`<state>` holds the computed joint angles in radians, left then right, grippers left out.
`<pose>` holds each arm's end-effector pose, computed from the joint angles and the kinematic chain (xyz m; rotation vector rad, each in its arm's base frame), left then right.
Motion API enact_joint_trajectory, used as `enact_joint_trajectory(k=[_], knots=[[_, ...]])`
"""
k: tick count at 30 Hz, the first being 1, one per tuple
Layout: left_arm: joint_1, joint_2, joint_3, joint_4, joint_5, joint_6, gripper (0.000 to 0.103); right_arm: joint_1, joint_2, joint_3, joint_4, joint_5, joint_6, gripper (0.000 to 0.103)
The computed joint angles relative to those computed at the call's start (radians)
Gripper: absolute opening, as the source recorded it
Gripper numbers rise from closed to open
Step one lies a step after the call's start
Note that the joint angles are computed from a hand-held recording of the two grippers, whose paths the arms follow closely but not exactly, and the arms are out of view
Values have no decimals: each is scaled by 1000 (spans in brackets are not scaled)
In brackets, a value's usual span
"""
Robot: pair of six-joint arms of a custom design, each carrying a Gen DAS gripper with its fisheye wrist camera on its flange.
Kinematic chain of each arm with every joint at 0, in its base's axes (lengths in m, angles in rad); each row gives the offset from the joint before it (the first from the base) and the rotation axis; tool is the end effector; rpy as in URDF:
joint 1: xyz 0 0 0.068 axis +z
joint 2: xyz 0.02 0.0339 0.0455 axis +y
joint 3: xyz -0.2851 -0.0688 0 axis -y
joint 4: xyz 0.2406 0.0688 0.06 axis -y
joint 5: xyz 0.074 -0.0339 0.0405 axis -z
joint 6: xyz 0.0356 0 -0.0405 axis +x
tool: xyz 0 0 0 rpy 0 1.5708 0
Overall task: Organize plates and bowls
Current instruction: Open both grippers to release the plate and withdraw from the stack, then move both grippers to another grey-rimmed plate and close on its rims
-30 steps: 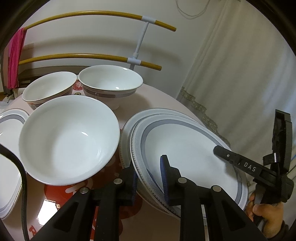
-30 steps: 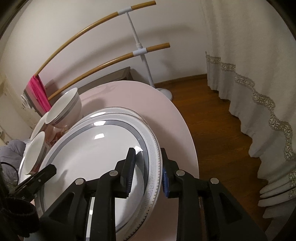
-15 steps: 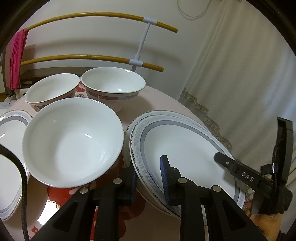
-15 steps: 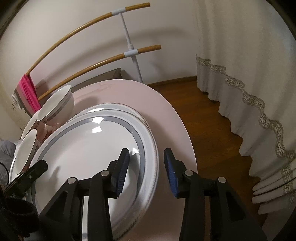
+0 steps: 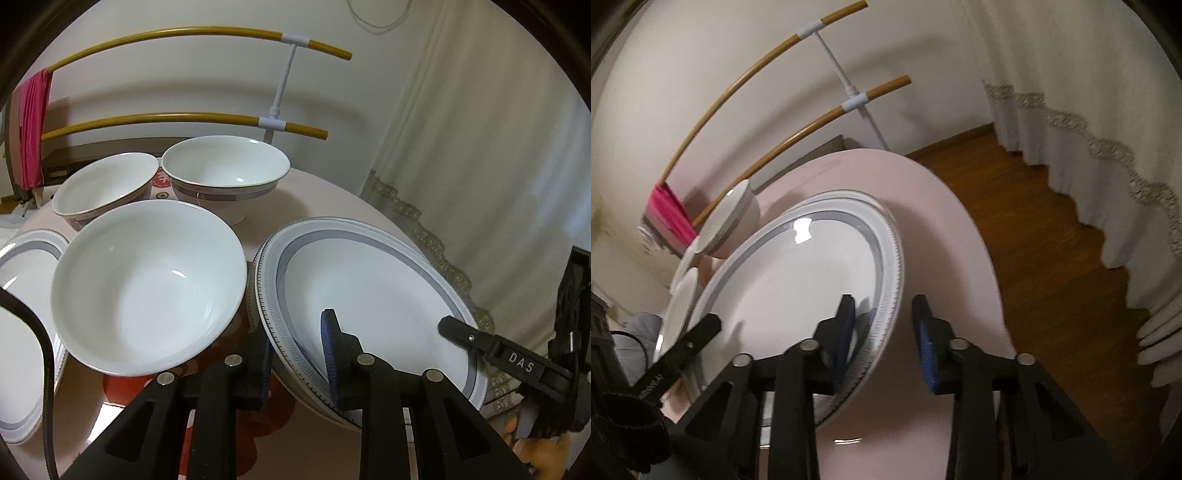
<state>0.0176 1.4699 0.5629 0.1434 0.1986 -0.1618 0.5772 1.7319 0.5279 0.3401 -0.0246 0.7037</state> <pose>0.2655 -0.0024 0.1693 -0.1101 2.3328 -0.3036 0.2335 0.1531 0.1085 0.1483 2.5230 0.5821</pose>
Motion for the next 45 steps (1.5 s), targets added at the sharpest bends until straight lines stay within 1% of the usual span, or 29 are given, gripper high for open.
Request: enact_joint_trajectory(k=[2,10,11,14,21,24,27,30,32,33,35,36,38,39,41,42,45], knots=[[-3,-5,-3,-3,-5,4,23,0,8,1,18,-11,-6,21],[-16,-36,-7,-42,-17,14,26,-19,20,-4,52,-43,2,20],[-17,-44,-9,-49,-13,16,31,-18,20,-3,52,-42,3,20],[-24,-60,-9,-73,-18,19,52,-22,21,-4,53,-44,-1,20],[-19,-106,-28,-97,-17,32,53,-17,32,12,38,-24,-10,20],[-11,-140,-40,-118,-9,36,57,-13,34,16,32,-19,-9,20],[4,-178,-52,-142,5,50,59,-9,32,19,25,-17,1,20],[24,-222,-62,-173,26,69,60,-12,20,14,12,-22,31,22],[32,-280,-78,-205,30,78,62,3,-12,7,-19,7,57,34],[42,-309,-85,-220,38,86,63,18,-32,3,-35,29,64,36],[66,-351,-92,-244,58,103,64,61,-87,-1,-83,85,81,39],[88,-392,-97,-274,75,117,64,81,-108,2,-111,109,88,40],[126,-451,-104,-315,106,143,66,147,-163,11,-183,181,114,45],[163,-490,-106,-346,130,169,68,174,-183,14,-204,204,124,45],[227,-545,-108,-392,173,210,68,240,-226,27,-256,252,154,45],[273,-576,-110,-418,205,238,69,270,-242,32,-272,270,167,45],[485,-637,-96,-524,350,374,72,368,-271,57,-306,316,206,45]])
